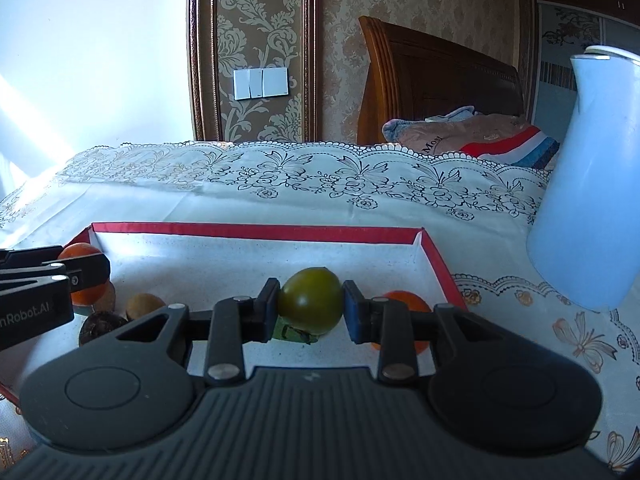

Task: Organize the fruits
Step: 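Carry the orange into the tray with the left tool while the right tool releases the green tomato there, then lower the orange into the tray and open the left tool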

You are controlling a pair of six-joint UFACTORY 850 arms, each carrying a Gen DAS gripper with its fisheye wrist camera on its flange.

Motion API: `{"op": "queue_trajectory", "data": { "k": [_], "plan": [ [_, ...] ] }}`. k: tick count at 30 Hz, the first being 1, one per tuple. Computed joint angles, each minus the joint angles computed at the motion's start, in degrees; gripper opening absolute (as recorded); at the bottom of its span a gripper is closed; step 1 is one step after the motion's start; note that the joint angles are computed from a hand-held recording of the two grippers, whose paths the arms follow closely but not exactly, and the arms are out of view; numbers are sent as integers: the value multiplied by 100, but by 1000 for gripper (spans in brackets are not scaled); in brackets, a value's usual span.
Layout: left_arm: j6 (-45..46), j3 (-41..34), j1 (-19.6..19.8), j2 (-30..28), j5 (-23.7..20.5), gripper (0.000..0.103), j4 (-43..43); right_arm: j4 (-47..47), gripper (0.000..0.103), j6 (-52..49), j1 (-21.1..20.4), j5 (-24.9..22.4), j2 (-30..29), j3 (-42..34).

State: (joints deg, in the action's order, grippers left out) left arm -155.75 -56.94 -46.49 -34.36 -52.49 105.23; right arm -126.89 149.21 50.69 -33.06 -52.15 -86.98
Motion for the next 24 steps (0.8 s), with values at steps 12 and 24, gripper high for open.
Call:
{"op": "queue_trajectory", "data": {
  "k": [12,24],
  "plan": [
    [142,-223,100,-195,20,41,-10,-174,34,160,-73,71,-75,-110],
    [226,-255,143,-242,221,58,-58,-125,49,225,-90,28,-47,-69]
  ]
}}
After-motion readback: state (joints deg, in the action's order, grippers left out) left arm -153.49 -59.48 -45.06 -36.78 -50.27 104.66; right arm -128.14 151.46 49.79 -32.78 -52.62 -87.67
